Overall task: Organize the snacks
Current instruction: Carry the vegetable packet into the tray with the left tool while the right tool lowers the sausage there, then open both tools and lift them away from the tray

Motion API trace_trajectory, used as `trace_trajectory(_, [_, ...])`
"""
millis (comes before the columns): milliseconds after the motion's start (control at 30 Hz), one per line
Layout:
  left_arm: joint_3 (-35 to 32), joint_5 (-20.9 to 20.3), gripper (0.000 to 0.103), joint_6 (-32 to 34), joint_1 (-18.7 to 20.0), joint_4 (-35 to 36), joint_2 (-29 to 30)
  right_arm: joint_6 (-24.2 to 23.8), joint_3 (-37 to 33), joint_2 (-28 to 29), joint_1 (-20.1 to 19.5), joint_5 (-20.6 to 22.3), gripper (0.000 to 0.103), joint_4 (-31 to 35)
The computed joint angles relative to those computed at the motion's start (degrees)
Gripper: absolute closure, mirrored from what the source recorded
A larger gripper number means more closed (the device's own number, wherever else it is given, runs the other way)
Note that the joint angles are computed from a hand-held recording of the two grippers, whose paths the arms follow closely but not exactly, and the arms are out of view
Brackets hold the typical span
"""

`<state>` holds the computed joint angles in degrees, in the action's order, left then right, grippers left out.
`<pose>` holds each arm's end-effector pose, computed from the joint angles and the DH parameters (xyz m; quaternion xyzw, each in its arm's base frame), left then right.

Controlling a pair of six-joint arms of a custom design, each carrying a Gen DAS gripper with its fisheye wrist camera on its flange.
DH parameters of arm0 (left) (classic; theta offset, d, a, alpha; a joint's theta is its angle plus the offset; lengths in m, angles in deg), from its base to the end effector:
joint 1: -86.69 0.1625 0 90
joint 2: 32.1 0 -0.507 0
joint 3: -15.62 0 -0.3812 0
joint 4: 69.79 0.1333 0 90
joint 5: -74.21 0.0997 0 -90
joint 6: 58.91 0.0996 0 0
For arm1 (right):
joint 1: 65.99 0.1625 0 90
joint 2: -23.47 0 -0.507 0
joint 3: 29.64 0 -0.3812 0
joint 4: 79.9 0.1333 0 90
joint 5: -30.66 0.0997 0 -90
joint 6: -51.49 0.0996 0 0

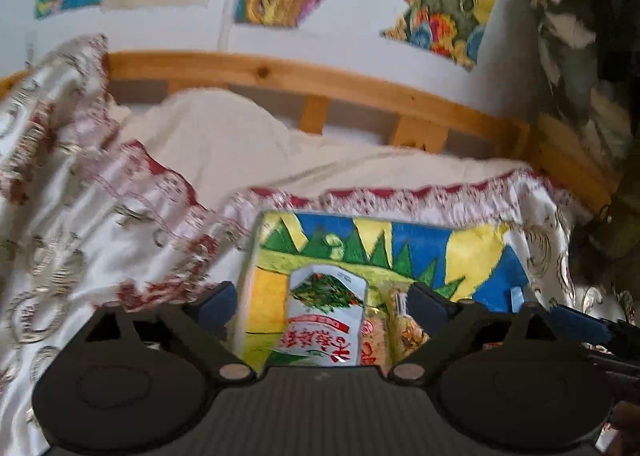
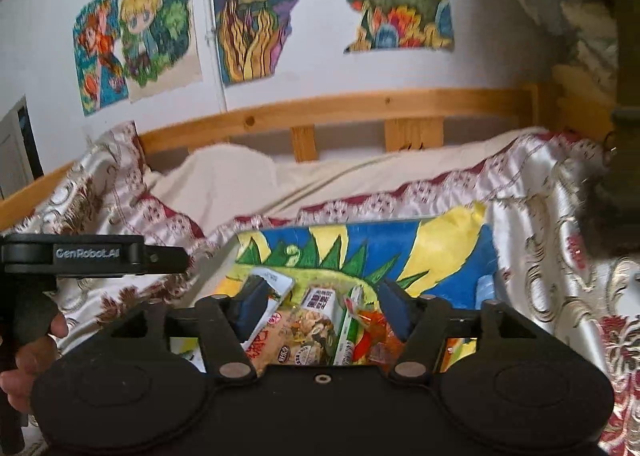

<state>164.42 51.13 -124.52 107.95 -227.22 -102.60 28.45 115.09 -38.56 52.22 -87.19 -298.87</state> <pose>-0.2326 -0.3318 0.2100 0.0749 0.8288 -0.4752 0.2858 0.2744 -0.3280 0.2433 0.3008 -0.8457 0.3909 0.2039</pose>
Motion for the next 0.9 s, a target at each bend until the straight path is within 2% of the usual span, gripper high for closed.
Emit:
trace_trajectory(133, [-0.1,3.1,0.001,-13.9,-5.4,17.1,-3.8,-0.3,1.7,-3.0,1.5,0.0,0.026,-0.6])
trace_trajectory(267, [-0.7,2.5,0.001,-24.3,-10.9,32.0,-6.5,0.8,3.3,-7.3,2.7,1.1,0.02,1.3])
trace_trajectory(367, [-1.1,1.1,0.001,-30.9,-14.8,40.4,-7.4,0.8,4.6,-10.0,4.1,0.8,0.014,1.8])
trace_trajectory(533, [-0.7,-2.9,0.001,-34.4,-19.5,45.3,-7.6,0.9,7.0,-13.6,6.9,-1.0,0.008,1.9])
trace_trajectory(667, [-0.2,-6.6,0.001,-40.3,-23.5,49.5,-7.9,1.4,9.3,-15.7,9.1,-3.1,0.003,1.5])
trace_trajectory(900, [1.0,-13.8,0.001,-47.3,-29.7,53.7,-7.3,5.7,12.7,-20.5,10.7,-5.4,0.001,7.4])
